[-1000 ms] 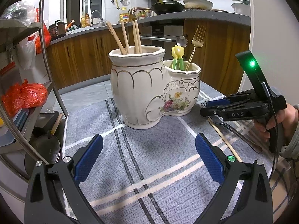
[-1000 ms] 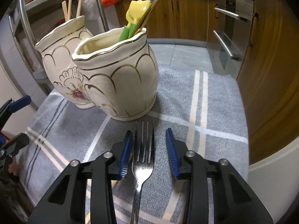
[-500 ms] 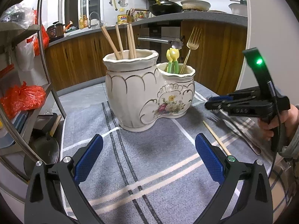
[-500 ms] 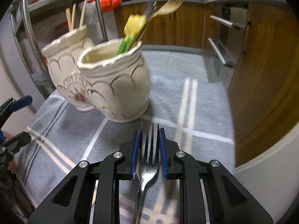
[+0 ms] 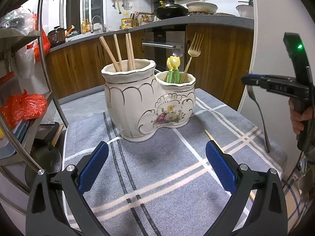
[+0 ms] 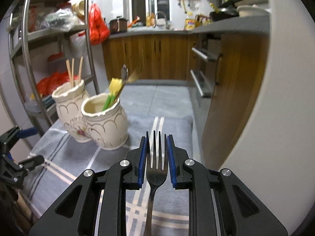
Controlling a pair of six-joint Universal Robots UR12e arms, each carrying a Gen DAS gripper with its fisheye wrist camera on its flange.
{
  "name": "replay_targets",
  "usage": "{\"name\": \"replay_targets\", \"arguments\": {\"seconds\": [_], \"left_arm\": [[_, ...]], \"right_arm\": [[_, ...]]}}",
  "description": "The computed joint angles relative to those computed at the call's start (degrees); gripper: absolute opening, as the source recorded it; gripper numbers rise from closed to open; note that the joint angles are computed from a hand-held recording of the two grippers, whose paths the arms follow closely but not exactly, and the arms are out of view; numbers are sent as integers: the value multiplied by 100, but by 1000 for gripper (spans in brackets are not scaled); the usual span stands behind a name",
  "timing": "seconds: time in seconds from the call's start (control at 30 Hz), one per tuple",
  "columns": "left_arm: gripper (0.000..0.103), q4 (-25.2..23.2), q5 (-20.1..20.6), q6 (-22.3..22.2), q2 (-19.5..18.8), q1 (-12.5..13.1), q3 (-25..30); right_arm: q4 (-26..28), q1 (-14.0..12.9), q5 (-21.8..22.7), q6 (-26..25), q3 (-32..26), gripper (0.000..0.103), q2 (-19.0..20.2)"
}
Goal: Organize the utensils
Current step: 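Lift the silver fork with the right tool while the left tool reaches the chopstick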
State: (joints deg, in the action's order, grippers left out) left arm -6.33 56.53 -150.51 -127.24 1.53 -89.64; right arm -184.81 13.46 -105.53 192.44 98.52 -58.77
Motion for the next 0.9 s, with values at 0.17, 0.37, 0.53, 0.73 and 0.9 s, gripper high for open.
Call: {"name": "replay_targets", "arguments": {"seconds": [0.17, 0.37, 0.53, 0.73, 0.9], "left_arm": [[97, 45, -16, 21, 36, -7, -38], [97, 63, -42, 24, 67, 5, -66], [97, 71, -39, 15, 72, 0, -69], [97, -248, -198, -29, 109, -35, -41], [97, -474, -259, 238, 160, -136, -111]], "right_arm": [[-347, 47, -229, -4, 88, 20, -61], [-589, 97, -348, -31, 107, 19, -64], [-666, 158, -527, -54, 116, 18, -59], [-701, 213, -824, 32, 141, 4, -68], [-666, 214, -778, 36, 144, 4, -50]]}}
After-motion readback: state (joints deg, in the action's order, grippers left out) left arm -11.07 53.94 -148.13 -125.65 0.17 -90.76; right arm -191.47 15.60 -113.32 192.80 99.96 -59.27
